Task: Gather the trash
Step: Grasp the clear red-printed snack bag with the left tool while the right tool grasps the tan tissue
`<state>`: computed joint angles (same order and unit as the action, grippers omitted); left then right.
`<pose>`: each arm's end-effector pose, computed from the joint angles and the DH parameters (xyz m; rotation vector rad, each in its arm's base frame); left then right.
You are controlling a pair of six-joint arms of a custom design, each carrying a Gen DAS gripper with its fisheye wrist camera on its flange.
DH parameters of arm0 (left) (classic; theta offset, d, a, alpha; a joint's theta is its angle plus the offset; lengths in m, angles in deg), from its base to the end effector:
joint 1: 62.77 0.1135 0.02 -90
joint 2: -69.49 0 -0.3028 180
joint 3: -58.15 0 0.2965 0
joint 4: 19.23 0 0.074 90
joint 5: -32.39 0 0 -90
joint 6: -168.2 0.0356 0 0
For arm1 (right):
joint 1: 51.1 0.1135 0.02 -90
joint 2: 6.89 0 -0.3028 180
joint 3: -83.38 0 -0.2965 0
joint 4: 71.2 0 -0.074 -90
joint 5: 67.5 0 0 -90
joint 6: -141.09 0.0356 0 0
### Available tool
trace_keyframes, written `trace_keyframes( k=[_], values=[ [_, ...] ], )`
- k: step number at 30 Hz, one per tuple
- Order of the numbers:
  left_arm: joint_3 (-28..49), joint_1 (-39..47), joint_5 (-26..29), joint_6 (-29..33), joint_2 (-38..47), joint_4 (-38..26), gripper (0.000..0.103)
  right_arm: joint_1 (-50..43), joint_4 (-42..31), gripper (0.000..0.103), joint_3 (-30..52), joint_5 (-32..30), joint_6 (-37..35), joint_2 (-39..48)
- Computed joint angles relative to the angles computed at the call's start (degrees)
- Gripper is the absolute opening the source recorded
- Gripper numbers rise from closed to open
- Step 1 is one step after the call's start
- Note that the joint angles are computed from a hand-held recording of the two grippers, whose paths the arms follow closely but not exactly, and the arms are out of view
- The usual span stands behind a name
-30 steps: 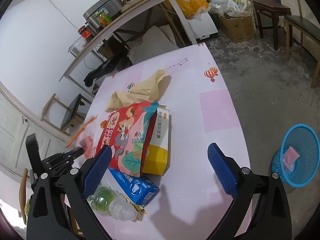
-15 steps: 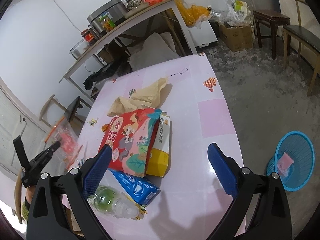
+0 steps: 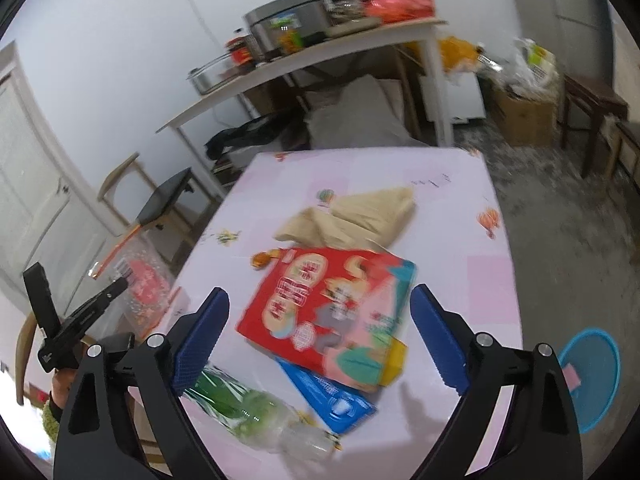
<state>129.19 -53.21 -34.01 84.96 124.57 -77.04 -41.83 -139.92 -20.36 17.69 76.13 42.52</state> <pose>0.2106 0.0210 0.3722 0.1542 2.2427 -0.3209 0.1664 0.0302 0.4043 0.2766 2.3157 0.4007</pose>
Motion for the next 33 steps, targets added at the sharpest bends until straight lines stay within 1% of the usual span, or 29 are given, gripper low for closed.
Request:
trace_keyframes(
  k=[4, 8, 12, 14, 15, 17, 18, 19, 20, 21, 22, 23, 26, 29, 33],
  values=[
    [-0.30, 1.52, 3.73, -0.93, 0.25, -0.34, 0.005, 4.55, 0.92, 0.090, 3.85, 2.46, -0.35, 4.13],
    [-0.66, 2.00, 5.20, -1.29, 0.32, 0.05, 0.005, 3.87, -0.65, 0.090, 7.99, 1.94, -2.53, 9.22],
    [-0.52, 2.94, 6.82, -1.05, 0.76, -0.05, 0.005, 0.05, -2.43, 0.090, 12.64, -2.26, -7.61, 14.94],
    [-0.57, 2.90, 6.97, -1.04, 1.11, -0.01, 0.005, -2.88, -4.15, 0.090, 16.60, -5.66, -12.00, 20.17],
    [-0.50, 2.97, 7.09, -0.96, 1.28, -0.11, 0.005, -3.88, -4.60, 0.092, 17.95, -6.76, -13.10, 22.23],
    [-0.39, 2.93, 7.35, -1.01, 1.72, -0.06, 0.005, -7.11, -7.76, 0.093, 23.46, -12.12, -17.77, 29.80],
    [-0.36, 2.79, 7.36, -1.16, 1.94, -0.07, 0.005, -7.88, -8.53, 0.096, 25.15, -13.46, -18.72, 32.28],
    [-0.41, 2.71, 7.40, -1.29, 1.99, -0.03, 0.005, -9.06, -10.58, 0.097, 28.29, -15.80, -21.14, 36.85],
    [-0.37, 2.34, 7.24, -1.61, 2.28, 0.14, 0.005, -9.28, -11.84, 0.097, 30.13, -16.80, -22.47, 39.47],
    [-0.42, 2.24, 7.19, -1.70, 2.56, 0.20, 0.005, -9.67, -13.97, 0.097, 33.25, -16.83, -24.44, 44.09],
    [-0.46, 2.01, 7.06, -1.85, 2.59, 0.20, 0.005, -9.59, -14.98, 0.097, 34.88, -15.36, -25.30, 46.77],
    [-0.42, 1.49, 6.68, -2.13, 2.87, 0.40, 0.005, -9.04, -16.73, 0.097, 37.52, -12.45, -27.26, 51.19],
    [-0.11, 0.52, 5.84, -2.30, 3.45, 0.63, 0.005, -8.44, -18.58, 0.097, 41.95, -8.08, -30.04, 59.74],
    [0.25, -0.76, 4.59, -2.52, 4.14, 1.10, 0.005, -9.45, -19.22, 0.097, 45.04, -9.37, -29.08, 65.79],
    [0.74, -2.69, 2.79, -2.91, 5.49, 1.75, 0.005, -10.30, -18.39, 0.097, 48.12, -9.63, -27.97, 70.53]
  ],
)
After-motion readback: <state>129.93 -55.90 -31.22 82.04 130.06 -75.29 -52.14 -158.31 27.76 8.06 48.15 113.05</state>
